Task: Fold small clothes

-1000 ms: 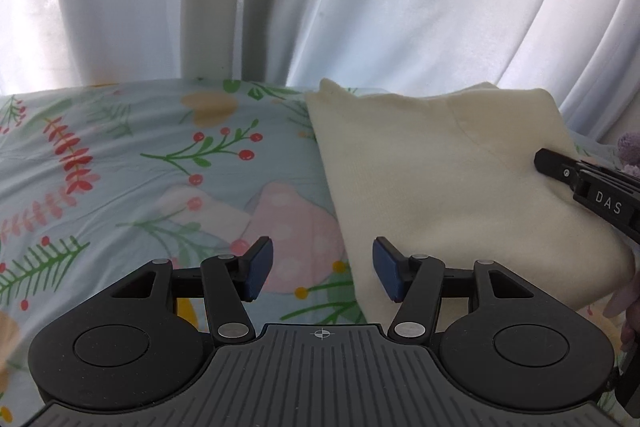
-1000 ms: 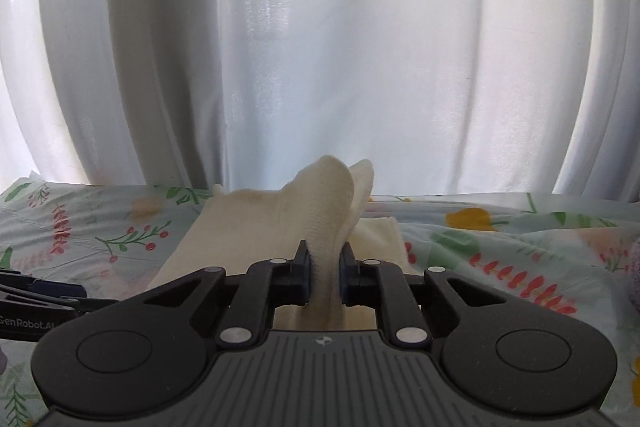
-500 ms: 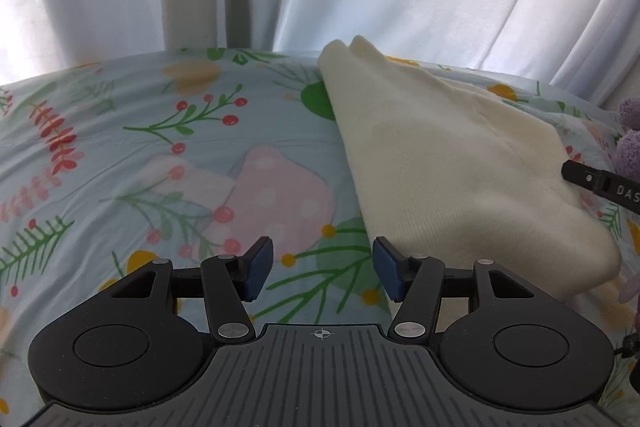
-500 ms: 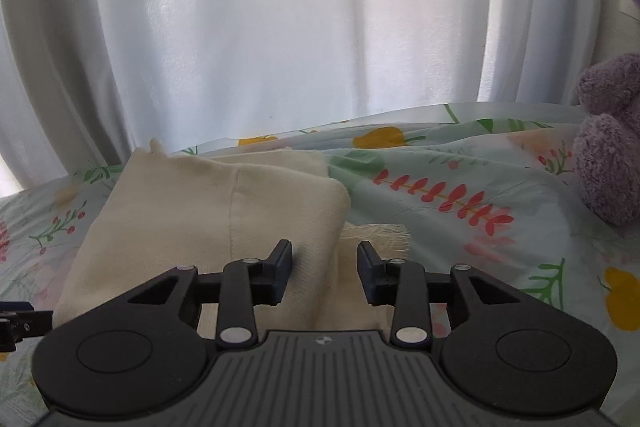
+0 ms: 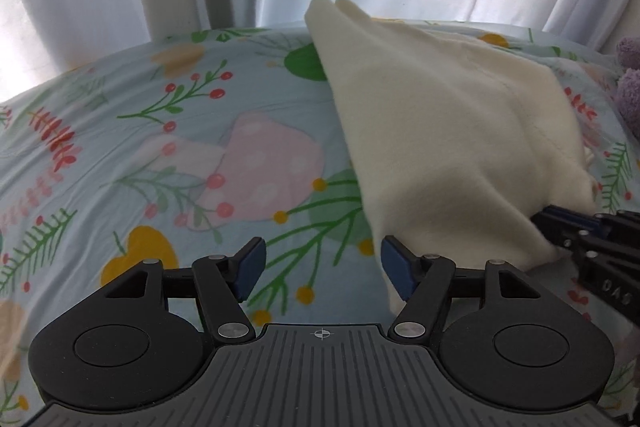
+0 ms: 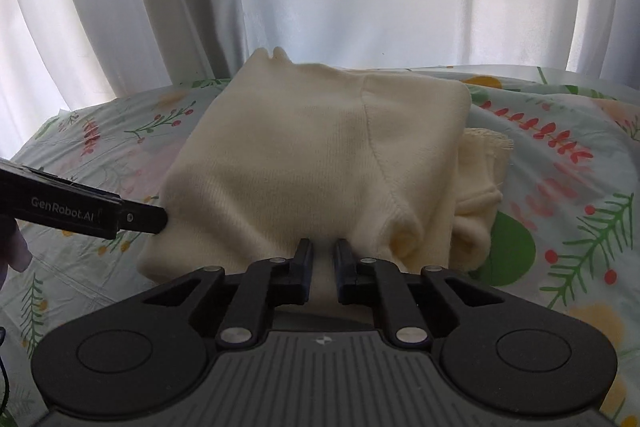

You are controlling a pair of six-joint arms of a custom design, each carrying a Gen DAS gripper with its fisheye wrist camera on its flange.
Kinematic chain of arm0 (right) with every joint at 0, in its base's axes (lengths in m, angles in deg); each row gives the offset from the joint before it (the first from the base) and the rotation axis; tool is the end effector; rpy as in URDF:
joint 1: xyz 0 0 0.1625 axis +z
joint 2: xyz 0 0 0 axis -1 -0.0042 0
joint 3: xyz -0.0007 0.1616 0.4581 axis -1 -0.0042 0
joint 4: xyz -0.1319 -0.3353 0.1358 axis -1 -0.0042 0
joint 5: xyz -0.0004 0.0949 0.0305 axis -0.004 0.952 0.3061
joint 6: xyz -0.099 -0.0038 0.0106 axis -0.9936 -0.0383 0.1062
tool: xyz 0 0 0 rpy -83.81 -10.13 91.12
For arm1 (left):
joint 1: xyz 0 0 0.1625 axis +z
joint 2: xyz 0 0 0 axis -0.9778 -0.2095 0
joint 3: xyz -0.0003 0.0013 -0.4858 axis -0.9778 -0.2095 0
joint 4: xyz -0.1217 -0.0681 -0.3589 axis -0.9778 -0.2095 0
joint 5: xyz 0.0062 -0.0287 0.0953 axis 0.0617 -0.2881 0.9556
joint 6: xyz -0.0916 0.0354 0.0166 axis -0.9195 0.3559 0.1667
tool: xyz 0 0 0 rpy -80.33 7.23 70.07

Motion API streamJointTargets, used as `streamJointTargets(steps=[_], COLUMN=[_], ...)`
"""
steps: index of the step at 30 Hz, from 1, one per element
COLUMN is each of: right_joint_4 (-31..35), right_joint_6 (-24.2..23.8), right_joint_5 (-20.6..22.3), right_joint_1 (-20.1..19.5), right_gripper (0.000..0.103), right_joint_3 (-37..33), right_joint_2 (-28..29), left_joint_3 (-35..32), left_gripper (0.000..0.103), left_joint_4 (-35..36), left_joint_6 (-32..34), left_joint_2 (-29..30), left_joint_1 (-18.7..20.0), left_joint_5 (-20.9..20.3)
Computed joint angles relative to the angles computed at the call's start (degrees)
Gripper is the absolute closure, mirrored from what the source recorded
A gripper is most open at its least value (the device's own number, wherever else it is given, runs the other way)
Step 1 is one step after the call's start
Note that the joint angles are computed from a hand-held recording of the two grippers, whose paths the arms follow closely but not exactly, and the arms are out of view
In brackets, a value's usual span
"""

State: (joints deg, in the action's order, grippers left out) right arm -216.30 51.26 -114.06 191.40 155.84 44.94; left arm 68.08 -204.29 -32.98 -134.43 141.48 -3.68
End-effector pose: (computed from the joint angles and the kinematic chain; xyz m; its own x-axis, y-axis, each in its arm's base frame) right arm 0.2701 -0.8002 0.1024 -0.7420 -0.4463 0.5002 -0.6425 0.6864 -0.3407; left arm -0.1541 -0.7855 0.2938 -0.7305 -0.1097 -0.6740 0.2852 0.8478 -0.4471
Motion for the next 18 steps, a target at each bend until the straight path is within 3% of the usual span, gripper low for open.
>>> streamJointTargets(steps=[3, 6, 11, 13, 15, 18], right_joint_4=[1.77, -1.57, 0.61, 3.56, 4.53, 12.94], right_joint_6=[2.96, 1.64, 0.81, 1.21, 2.01, 6.73], right_joint_5=[-0.10, 3.03, 8.19, 6.31, 8.14, 11.02], right_joint_1=[0.52, 1.27, 1.86, 2.01, 1.63, 1.04], right_gripper=[0.094, 0.088, 0.088, 0.088, 0.087, 0.088], right_joint_3=[-0.17, 0.35, -3.80, -5.82, -5.08, -5.51], right_joint_2=[-1.25, -1.72, 1.79, 3.66, 3.40, 0.89], left_joint_3=[1.48, 1.34, -1.37, -1.78, -1.36, -0.47], left_gripper=[0.039, 0.038, 0.035, 0.035, 0.035, 0.035], left_joint_4=[-1.79, -5.96, -7.23, -6.81, -6.78, -7.18], left_joint_6=[-1.76, -1.48, -0.76, -0.62, -0.20, 0.78], left_joint_2=[-1.71, -1.79, -0.37, -0.17, -0.38, -0.60], left_joint_1=[0.07, -0.07, -0.19, -0.13, -0.11, -0.07], left_joint_5=[-0.70, -0.95, -0.20, -0.29, -0.63, -1.20])
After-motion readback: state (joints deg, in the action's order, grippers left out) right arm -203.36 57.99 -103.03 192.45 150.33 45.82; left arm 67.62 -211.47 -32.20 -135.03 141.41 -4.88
